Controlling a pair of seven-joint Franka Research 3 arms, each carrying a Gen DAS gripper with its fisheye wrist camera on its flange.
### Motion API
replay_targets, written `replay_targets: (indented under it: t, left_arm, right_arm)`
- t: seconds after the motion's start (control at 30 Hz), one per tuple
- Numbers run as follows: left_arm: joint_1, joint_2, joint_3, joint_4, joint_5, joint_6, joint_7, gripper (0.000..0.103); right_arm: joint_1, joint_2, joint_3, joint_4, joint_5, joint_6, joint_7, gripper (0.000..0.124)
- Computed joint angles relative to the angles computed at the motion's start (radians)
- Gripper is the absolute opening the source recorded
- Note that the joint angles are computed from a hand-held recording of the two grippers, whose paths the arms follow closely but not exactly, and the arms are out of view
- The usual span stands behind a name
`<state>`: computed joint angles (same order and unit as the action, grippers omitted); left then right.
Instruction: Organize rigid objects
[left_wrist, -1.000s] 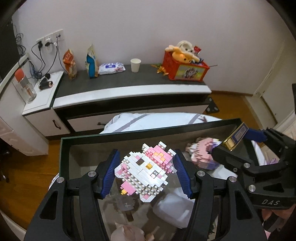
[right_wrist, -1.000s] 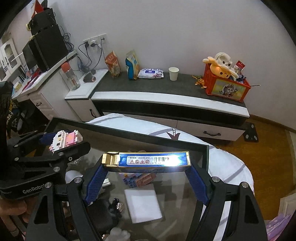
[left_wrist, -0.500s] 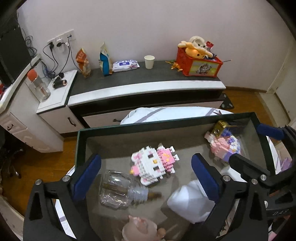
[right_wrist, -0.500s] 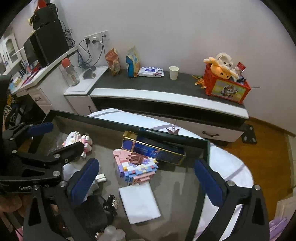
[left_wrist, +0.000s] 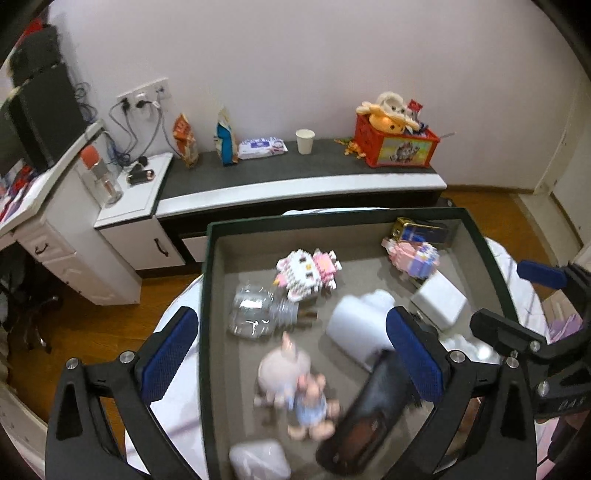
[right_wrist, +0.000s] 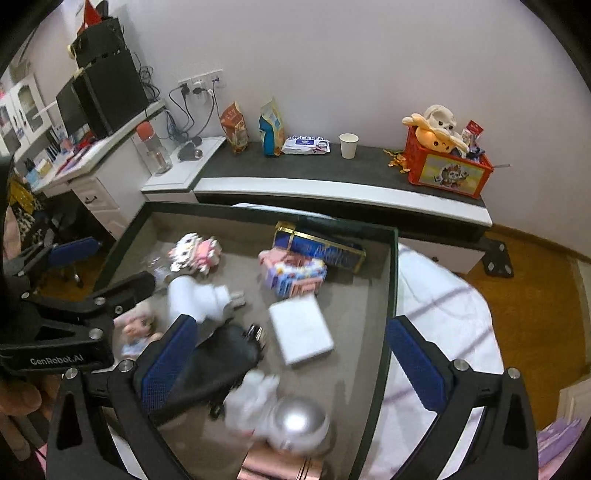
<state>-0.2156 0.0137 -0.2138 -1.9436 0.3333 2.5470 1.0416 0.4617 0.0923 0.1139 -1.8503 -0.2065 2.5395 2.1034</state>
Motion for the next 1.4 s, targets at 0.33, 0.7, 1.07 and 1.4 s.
replay_targets:
  t: [0.33,0.7,1.07,1.4]
  left_arm:
    - [0.01,-0.362,-0.045,-0.322,0.093,0.045,-0.205,0.103]
    - [-0.035,-0.803,-0.154,-0.594,0.135,-0.043,-0.447,0.103]
    - [-0.191,-1.076,-0.307,-0.679,0.133,-0.29,-0.614,0.103]
    - [-0.338,-1.117,-0.37,-0.657,0.152,-0.433,-0.681,0.103]
  right_arm:
    - [-0.017,-0.248,0.081,-0.228,-0.029,0.071,0.133,0.103]
    - [-0.08,-0.592,0.269,-0.466,-0.064,0.113,0.253,0.103]
    - [-0.091,-0.954,0.448,-0.67,0.002,0.058,0.374,0.103]
    - [-0.044,-1.112,0.518,-0.735,0.053,-0.034,0.426,0.103]
